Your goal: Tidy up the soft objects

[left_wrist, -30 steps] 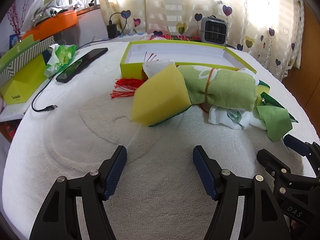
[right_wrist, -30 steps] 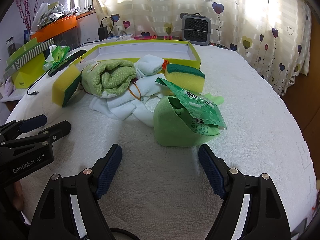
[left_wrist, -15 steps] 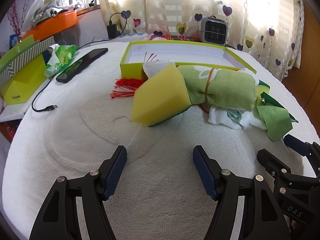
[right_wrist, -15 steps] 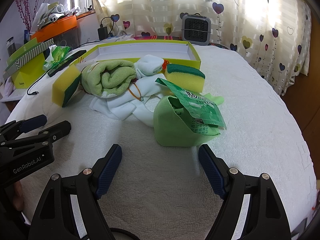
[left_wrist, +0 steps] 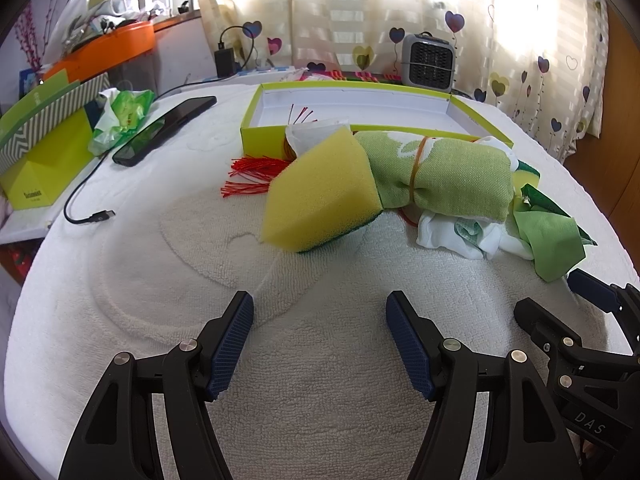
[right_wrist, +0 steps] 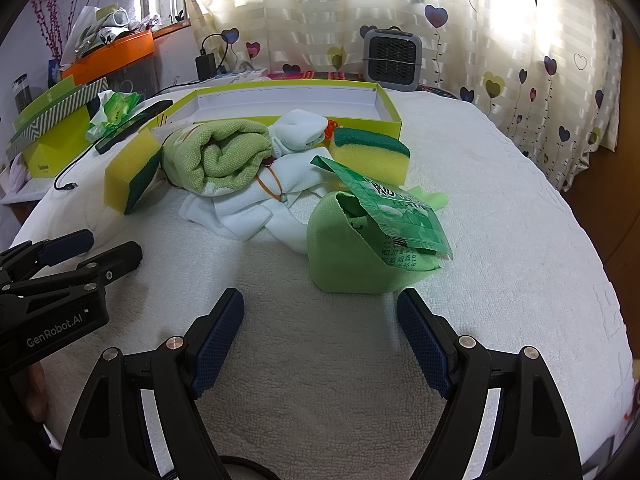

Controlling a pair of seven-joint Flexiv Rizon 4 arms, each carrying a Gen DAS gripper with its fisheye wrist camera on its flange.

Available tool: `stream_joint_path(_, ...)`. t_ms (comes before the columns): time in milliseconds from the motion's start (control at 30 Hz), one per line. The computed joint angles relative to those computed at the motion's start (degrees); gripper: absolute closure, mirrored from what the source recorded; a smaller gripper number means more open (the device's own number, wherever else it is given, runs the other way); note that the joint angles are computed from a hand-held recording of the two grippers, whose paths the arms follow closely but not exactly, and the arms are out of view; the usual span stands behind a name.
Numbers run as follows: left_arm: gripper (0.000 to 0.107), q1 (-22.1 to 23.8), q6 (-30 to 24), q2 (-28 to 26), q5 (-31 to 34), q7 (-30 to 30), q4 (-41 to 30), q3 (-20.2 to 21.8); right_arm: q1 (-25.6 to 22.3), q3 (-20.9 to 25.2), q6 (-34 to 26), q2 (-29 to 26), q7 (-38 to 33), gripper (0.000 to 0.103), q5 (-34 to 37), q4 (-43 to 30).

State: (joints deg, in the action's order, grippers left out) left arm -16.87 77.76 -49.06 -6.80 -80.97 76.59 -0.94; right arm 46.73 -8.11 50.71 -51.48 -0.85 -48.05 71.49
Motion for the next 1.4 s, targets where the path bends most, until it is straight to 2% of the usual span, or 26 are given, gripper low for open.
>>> stream_joint_path(433, 0.039, 0.1, 0.1, 0.0, 0.1, 0.2, 0.1, -0.3, 0.1, 0.0, 0.1, 0.1, 0.2, 0.024, -0.2, 0.3)
stream_joint_path(833, 0.039, 3.9, -1.2, 0.6, -3.4, 6.3, 0.8, -5.7, -0.5, -0.7, 6.1, 2.1, 0.7, 0.024, -2.2, 4.0)
stream_joint_path(1167, 0.039, 6.0, -2.9, 0.6, -7.2, 10.3, 0.5, -8.2, -0.6, -2.8, 11.6, 4.5, 6.0, 0.024, -7.8, 7.6)
stream_joint_path(1400, 0.039, 7.2, -2.7, 0.0, -8.8, 12.7, -1.2, -9.4, -0.9, -5.5, 14.8, 7.7, 15.2, 0.024, -15.1, 11.4)
